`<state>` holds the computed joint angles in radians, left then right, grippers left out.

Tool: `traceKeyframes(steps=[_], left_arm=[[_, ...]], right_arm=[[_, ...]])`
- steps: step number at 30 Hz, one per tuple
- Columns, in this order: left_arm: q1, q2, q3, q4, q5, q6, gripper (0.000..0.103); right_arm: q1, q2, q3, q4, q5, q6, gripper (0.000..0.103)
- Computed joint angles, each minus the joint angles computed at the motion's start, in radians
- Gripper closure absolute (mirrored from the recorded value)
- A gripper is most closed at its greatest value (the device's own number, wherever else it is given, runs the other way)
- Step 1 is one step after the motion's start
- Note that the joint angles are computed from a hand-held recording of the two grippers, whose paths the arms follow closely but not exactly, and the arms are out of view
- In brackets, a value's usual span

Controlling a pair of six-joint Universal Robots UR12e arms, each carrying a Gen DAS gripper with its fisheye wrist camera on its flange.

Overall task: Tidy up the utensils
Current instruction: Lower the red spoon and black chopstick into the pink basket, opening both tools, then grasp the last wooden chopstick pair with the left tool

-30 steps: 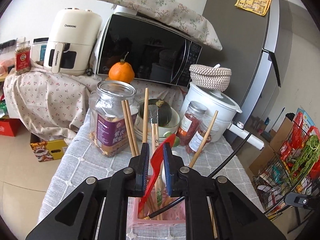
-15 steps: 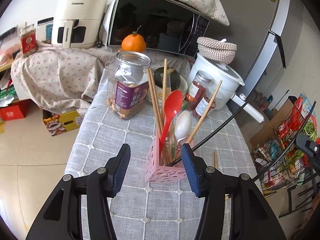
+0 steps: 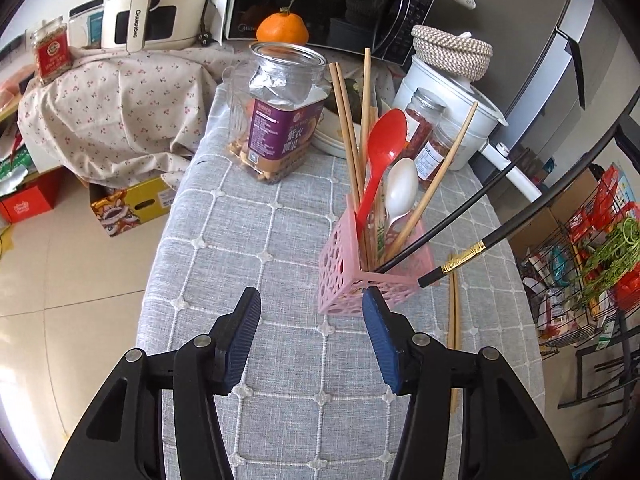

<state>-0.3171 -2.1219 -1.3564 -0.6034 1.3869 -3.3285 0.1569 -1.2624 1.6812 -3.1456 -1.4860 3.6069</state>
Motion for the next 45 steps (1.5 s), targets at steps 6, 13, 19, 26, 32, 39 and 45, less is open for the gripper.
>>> traceKeyframes(steps=[6,13,19,26,32,39,45], left_arm=[[0.000,0.005,-0.003,0.006,-0.006,0.011,0.047],[0.001,0.002,0.001,-0.002,-0.013,0.009,0.047],[-0.003,-0.002,0.006,-0.015,-0.011,0.018,0.047],[-0.010,-0.003,0.008,-0.013,-0.017,0.030,0.044],[-0.027,-0.002,0.009,-0.004,-0.011,0.058,0.039],[-0.050,-0.002,0.011,0.013,0.008,0.076,0.031],[-0.078,-0.015,0.033,-0.004,0.012,0.106,0.028]], right_arm=[[0.005,0.044,-0.032,-0.011,-0.028,0.008,0.098],[0.001,0.081,-0.053,0.010,-0.014,0.032,0.098],[-0.013,0.108,-0.064,0.052,0.073,0.087,0.097],[-0.020,0.088,-0.047,0.041,0.058,0.076,0.077],[-0.037,0.039,0.005,0.022,0.036,0.073,0.061],[-0.063,-0.029,0.083,0.076,0.006,0.050,0.039],[-0.089,-0.069,0.140,0.151,-0.017,0.031,0.029]])
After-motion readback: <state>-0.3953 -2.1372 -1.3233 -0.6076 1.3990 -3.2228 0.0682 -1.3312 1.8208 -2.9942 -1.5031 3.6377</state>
